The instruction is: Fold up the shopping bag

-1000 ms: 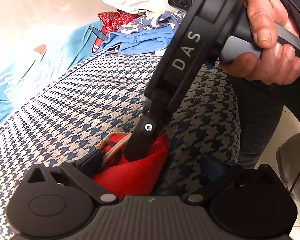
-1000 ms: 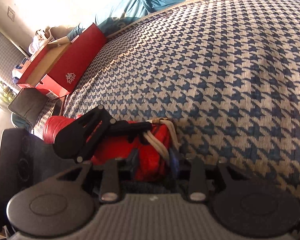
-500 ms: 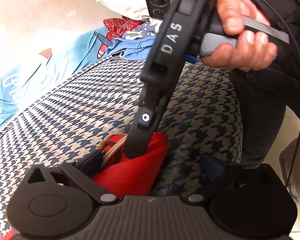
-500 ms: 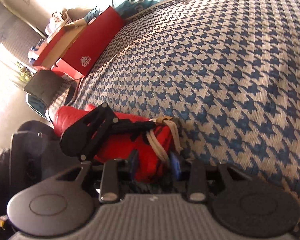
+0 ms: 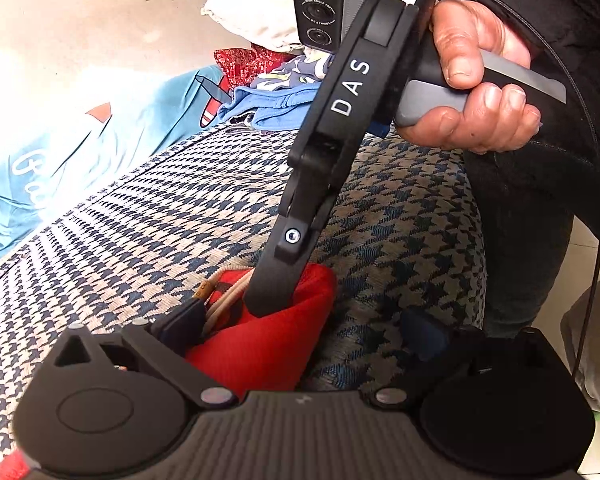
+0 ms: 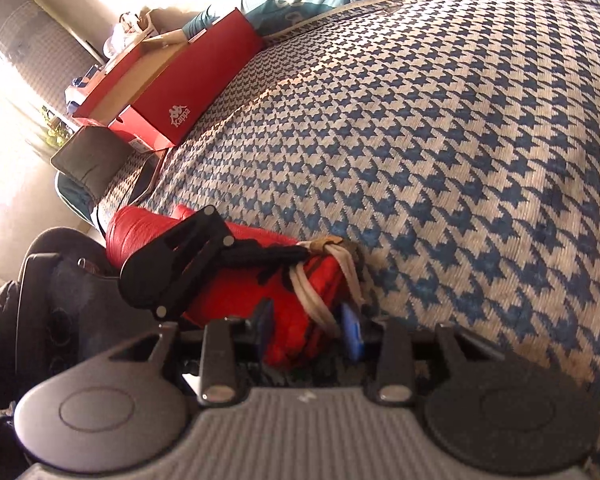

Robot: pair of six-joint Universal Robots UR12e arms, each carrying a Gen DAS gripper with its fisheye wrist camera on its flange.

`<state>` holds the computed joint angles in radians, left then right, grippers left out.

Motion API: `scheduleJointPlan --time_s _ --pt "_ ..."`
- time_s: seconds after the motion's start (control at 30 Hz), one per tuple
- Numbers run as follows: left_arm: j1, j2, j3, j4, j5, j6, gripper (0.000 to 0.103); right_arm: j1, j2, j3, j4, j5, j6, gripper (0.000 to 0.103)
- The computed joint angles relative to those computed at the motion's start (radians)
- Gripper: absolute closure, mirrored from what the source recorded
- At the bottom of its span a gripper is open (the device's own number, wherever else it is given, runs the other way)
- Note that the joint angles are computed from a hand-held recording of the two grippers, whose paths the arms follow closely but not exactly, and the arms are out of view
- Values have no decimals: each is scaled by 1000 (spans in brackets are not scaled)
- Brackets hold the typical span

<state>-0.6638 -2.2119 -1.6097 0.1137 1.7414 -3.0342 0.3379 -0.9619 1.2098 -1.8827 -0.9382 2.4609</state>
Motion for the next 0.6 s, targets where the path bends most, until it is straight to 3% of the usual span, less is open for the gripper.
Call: scheduleJointPlan --time_s 0.33,0.6 --pt "-3 0 -8 21 7 0 0 -35 49 -140 181 -8 -72 69" --pt "-5 1 0 22 11 3 0 -77 179 -410 526 32 -189 68"
